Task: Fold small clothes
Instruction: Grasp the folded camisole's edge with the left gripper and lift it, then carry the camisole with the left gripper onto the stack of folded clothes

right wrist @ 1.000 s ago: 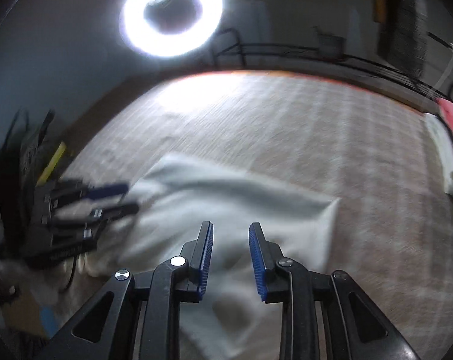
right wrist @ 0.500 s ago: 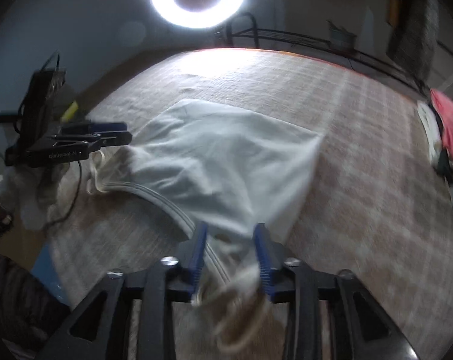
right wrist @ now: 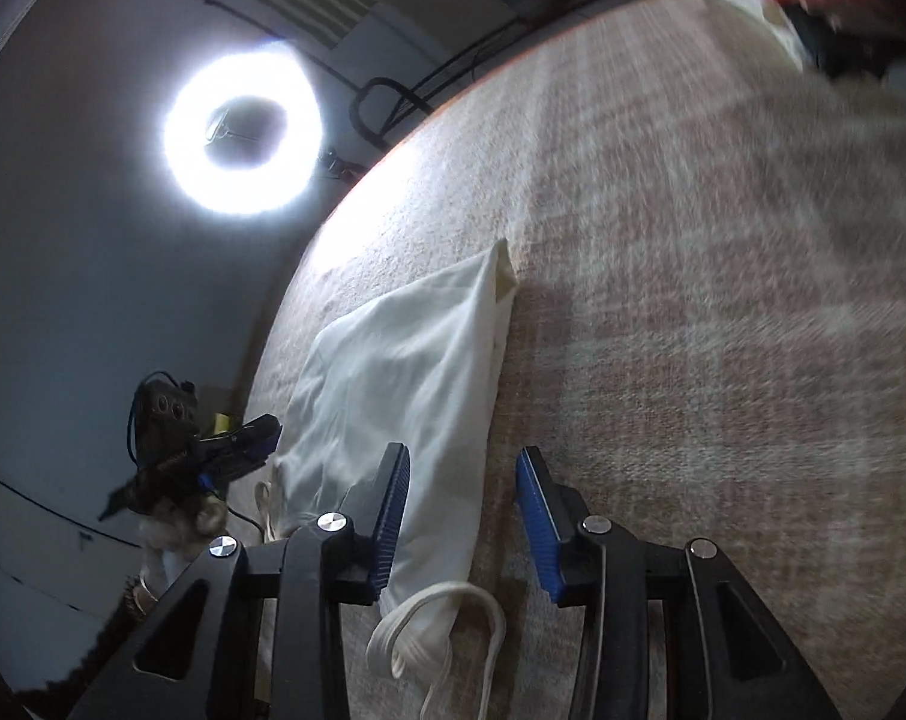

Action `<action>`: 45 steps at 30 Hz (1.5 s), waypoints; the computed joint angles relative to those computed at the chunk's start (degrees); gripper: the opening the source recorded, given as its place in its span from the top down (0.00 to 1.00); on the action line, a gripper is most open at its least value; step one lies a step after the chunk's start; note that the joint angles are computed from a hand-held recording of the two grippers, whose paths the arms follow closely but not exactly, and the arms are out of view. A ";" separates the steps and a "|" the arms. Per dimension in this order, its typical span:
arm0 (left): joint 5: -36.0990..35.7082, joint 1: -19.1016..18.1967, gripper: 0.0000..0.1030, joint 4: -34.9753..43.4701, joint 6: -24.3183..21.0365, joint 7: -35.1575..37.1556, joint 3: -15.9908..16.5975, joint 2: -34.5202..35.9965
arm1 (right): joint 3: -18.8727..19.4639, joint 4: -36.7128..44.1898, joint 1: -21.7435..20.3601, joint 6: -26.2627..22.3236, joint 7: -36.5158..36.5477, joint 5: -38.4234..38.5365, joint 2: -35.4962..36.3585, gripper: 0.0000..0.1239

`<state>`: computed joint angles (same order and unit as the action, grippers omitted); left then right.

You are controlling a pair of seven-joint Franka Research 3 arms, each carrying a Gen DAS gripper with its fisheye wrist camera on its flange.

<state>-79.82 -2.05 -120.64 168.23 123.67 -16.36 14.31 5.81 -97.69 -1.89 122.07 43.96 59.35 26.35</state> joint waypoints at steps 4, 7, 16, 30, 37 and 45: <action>4.11 -0.31 0.55 1.22 -0.37 -2.29 0.05 1.02 | 0.79 3.11 -0.86 -1.85 1.31 2.27 3.04 0.68; 7.49 -0.11 0.62 3.12 -0.43 -4.18 -0.67 2.79 | 1.51 3.94 -0.93 -1.79 1.35 3.30 4.03 0.68; 28.40 -4.69 0.95 2.92 6.70 -22.69 1.62 4.48 | 1.47 4.26 2.84 3.00 4.64 -1.72 3.37 0.94; 68.20 -25.91 0.96 2.04 8.99 -52.36 22.83 1.36 | 0.70 -3.86 8.42 17.75 -0.14 -11.95 -7.22 0.97; 72.70 -21.05 0.96 9.92 6.31 -53.62 16.80 4.39 | -0.76 -4.39 7.04 18.53 -2.67 -11.68 -9.71 0.97; 79.20 -18.26 0.96 29.70 0.78 -55.86 11.08 15.82 | -3.15 -0.66 3.60 18.23 -3.47 -11.80 -9.73 0.97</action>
